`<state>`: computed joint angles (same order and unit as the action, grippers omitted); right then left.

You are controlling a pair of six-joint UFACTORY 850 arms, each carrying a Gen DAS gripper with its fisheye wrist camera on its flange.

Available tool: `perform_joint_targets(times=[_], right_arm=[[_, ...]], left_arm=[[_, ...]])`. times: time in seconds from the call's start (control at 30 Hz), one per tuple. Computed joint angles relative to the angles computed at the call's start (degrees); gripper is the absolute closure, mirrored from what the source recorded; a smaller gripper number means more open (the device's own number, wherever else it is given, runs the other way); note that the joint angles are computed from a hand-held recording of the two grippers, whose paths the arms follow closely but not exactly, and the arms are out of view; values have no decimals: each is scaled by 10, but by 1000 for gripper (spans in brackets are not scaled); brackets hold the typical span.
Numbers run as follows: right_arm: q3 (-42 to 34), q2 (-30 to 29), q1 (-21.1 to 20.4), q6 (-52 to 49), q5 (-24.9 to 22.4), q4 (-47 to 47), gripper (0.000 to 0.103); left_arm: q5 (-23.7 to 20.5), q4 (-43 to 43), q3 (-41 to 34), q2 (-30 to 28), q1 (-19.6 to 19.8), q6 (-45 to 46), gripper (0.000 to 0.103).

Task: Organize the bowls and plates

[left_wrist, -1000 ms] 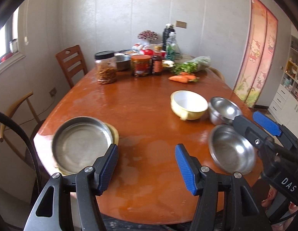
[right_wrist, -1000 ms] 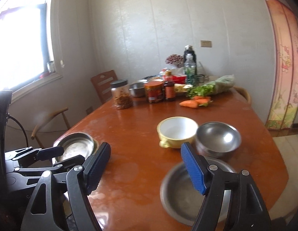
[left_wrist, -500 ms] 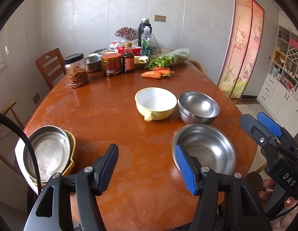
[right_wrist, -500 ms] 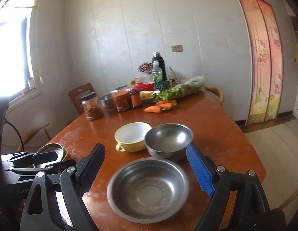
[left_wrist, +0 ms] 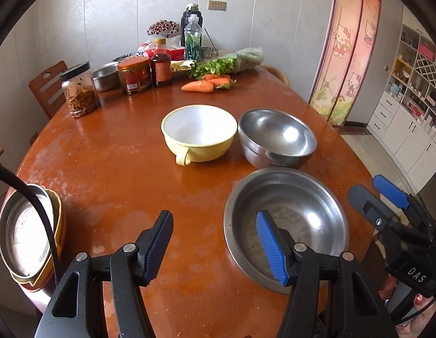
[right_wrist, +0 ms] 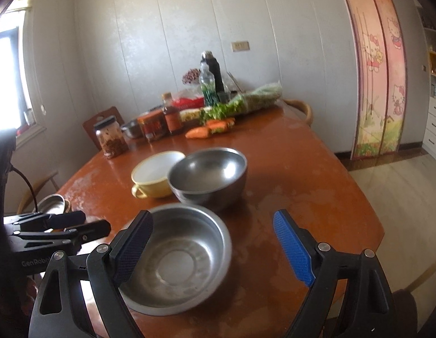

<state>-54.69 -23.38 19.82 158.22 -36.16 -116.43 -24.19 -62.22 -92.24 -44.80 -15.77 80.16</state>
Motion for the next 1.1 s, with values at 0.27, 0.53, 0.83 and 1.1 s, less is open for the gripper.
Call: perform_joint_targets(times=[0.27, 0.53, 0.83, 1.1], right_arm=[[0, -15, -24, 19, 52, -19, 15], [-8, -30, -32, 37, 88, -55, 19], [-23, -50, -29, 22, 104, -63, 66], [-35, -55, -17, -11, 99, -44, 74]], left_arm=[[-23, 47, -21, -22, -2, -56, 41], [-30, 74, -27, -32, -6, -87, 41], [-32, 112, -40, -47, -10, -125, 35], [-30, 141, -44, -56, -15, -151, 50]])
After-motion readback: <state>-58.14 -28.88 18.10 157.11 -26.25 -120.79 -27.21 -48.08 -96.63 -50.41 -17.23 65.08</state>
